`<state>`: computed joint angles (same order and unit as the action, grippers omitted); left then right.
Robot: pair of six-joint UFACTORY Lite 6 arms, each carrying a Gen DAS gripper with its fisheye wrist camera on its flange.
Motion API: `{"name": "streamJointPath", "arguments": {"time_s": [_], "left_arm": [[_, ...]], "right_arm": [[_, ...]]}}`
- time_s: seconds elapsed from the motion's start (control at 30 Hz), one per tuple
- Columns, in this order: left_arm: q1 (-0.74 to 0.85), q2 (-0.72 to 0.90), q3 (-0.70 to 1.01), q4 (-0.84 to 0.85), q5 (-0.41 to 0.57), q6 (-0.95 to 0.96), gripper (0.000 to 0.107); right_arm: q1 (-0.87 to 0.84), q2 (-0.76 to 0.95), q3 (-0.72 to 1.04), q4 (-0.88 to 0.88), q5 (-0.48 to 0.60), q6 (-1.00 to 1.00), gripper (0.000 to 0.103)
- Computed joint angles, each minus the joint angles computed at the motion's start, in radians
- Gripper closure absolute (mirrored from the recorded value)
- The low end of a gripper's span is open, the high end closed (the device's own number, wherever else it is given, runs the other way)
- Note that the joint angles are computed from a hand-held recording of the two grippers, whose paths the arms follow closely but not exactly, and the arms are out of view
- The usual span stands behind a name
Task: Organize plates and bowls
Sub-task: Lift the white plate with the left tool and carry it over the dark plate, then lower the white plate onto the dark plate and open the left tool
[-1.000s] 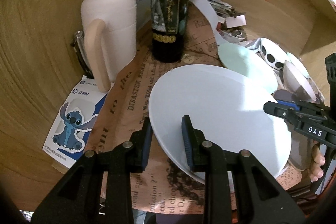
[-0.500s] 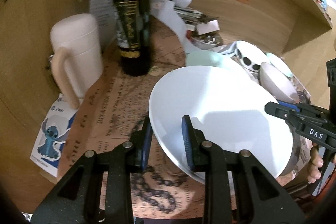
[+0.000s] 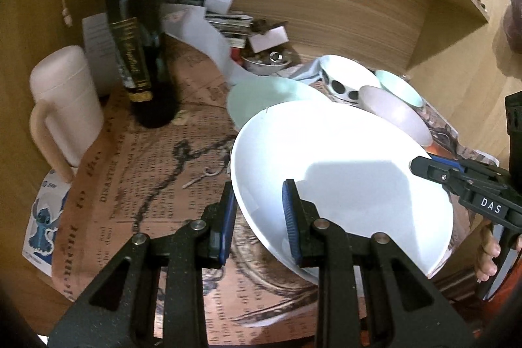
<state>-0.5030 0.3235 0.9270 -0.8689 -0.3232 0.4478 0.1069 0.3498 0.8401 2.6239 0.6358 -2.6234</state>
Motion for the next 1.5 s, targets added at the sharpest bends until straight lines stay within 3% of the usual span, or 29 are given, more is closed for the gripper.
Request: {"name": "streamJointPath", "arguments": {"time_s": [0.63,1.07,1.5], "left_arm": [[-0.097,0.154,0.141,-0.248,0.049,0.215,0.079],[-0.123,0.262,0.257,-0.467,0.047,0.450,0.079],[-0.099,0.266,0.259,-0.371,0.100,0.395,0.079]], "right_arm": [[-0.145,0.061,-0.089,-0.126,0.116,0.056,0.080],[-0.173,0.133,-0.025,-0.161,0.094,0.096,0.080],[-0.196,0.133,-0.002,-0.224,0.067,0.133,0.080]]}}
